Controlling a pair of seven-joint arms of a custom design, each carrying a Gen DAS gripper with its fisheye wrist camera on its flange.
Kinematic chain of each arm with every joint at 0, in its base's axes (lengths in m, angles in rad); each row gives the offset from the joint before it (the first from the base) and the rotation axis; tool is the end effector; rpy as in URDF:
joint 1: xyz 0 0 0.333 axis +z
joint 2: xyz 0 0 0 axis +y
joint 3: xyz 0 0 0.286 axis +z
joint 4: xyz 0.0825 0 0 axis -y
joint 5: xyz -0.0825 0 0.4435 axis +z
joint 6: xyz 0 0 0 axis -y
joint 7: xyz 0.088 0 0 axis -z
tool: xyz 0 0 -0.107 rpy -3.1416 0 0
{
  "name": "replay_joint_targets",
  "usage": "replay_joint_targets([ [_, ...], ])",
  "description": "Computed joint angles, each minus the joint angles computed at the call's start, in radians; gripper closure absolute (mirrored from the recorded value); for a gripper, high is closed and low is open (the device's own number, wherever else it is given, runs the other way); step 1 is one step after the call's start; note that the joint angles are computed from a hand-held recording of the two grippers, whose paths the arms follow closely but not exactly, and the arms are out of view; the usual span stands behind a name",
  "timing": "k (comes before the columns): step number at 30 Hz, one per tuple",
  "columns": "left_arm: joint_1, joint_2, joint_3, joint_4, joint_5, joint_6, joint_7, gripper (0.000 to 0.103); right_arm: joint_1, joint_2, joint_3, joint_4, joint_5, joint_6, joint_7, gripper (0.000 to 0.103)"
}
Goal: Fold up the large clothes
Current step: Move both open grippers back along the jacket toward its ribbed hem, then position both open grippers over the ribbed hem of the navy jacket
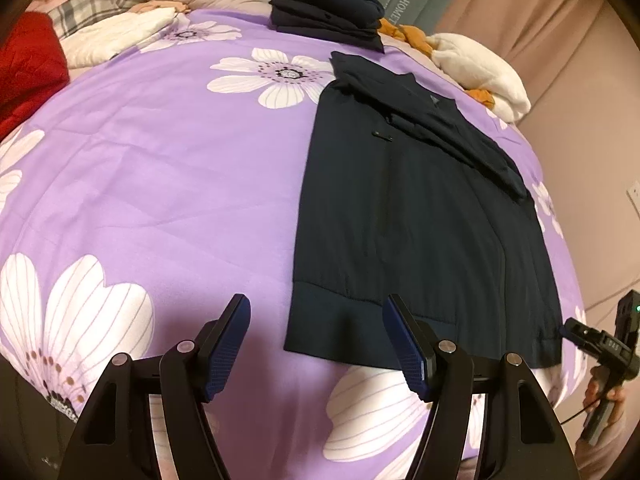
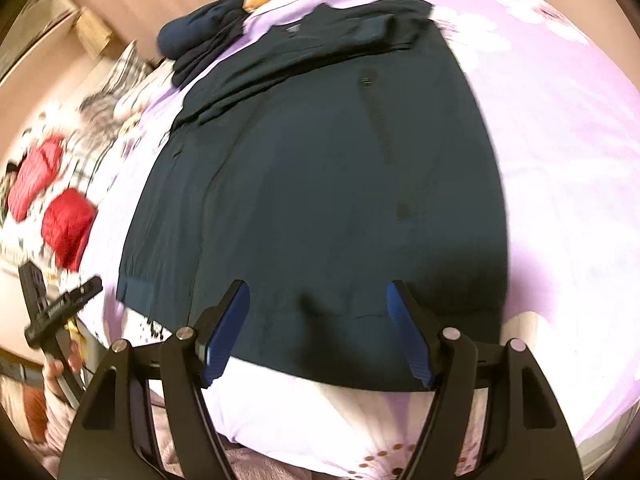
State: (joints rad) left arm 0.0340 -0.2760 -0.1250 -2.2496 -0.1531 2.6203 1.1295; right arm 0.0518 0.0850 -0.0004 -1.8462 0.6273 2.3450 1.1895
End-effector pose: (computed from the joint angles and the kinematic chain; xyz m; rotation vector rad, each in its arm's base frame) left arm 0.5744 -0.0518 0.4989 -2.3434 1.4689 -0.8610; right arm 0.6738 0.0435 0.4718 -1.8217 1.6811 -0.0202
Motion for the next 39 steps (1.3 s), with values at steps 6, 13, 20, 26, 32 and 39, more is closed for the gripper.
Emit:
replay_joint_targets([
  [6, -0.002, -0.001, 0.017, -0.006, -0.044, 0.002, 0.010, 0.030, -0.014, 0.001, -0.008, -0.007, 0.040, 0.019, 0.035, 0.030],
  [13, 0.002, 0.005, 0.022, 0.000, -0.071, -0.001, 0.018, 0.026, -0.039, 0.021, -0.015, 0.014, 0.058, 0.035, 0.070, 0.027],
  [20, 0.008, 0.015, 0.024, 0.008, -0.090, 0.023, 0.009, 0.021, -0.064, 0.041, -0.015, 0.031, 0.078, 0.027, 0.077, 0.026],
  [26, 0.009, 0.027, 0.028, 0.020, -0.097, 0.026, 0.010, 0.018, -0.073, 0.050, -0.011, 0.041, 0.076, 0.025, 0.082, 0.021],
  [32, 0.019, 0.038, 0.028, 0.028, -0.091, 0.041, -0.007, 0.010, -0.081, 0.055, -0.012, 0.045, 0.074, 0.021, 0.106, 0.021],
  [39, 0.023, 0.055, 0.028, 0.045, -0.075, 0.042, -0.019, 0.010, -0.087, 0.043, -0.017, 0.027, 0.074, 0.013, 0.117, 0.021],
])
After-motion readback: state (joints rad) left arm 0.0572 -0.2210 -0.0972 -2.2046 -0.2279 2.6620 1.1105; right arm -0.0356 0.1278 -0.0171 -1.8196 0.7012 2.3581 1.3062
